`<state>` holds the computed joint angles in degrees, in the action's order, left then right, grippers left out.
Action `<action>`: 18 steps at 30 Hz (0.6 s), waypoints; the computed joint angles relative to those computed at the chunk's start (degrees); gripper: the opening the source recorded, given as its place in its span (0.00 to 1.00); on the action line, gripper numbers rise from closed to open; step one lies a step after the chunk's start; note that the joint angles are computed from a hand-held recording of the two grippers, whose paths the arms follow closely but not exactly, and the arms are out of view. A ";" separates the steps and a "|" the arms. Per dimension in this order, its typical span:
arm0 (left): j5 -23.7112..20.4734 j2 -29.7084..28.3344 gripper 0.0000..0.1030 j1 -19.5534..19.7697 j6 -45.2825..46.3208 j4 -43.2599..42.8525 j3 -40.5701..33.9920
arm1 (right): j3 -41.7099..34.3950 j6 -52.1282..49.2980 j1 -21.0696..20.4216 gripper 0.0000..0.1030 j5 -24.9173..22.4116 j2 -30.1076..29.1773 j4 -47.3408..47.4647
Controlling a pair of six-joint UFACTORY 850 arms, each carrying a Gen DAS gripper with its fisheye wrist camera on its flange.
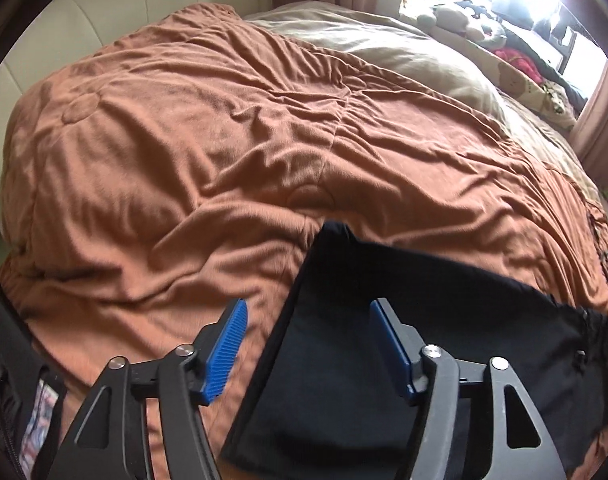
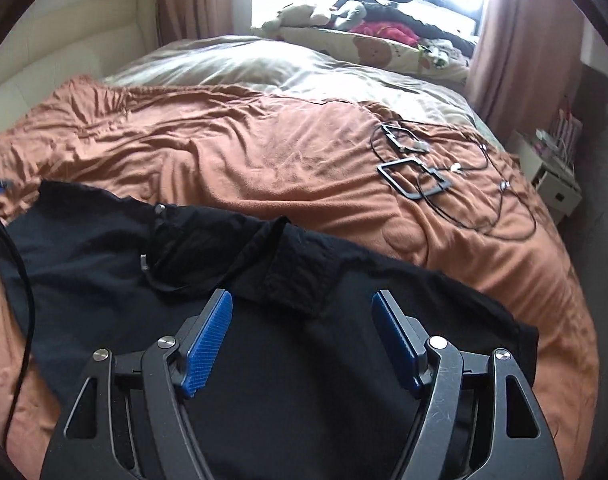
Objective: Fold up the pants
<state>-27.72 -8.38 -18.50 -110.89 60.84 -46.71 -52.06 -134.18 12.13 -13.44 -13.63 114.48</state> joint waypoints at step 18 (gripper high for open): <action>2.58 9.53 0.50 -7.51 -19.11 5.22 13.83 | 14.29 26.38 -7.77 0.69 -7.20 13.62 -20.45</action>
<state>-25.13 1.15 -26.01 -130.00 66.06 -32.88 -37.76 -107.80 4.36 -20.64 -0.01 94.03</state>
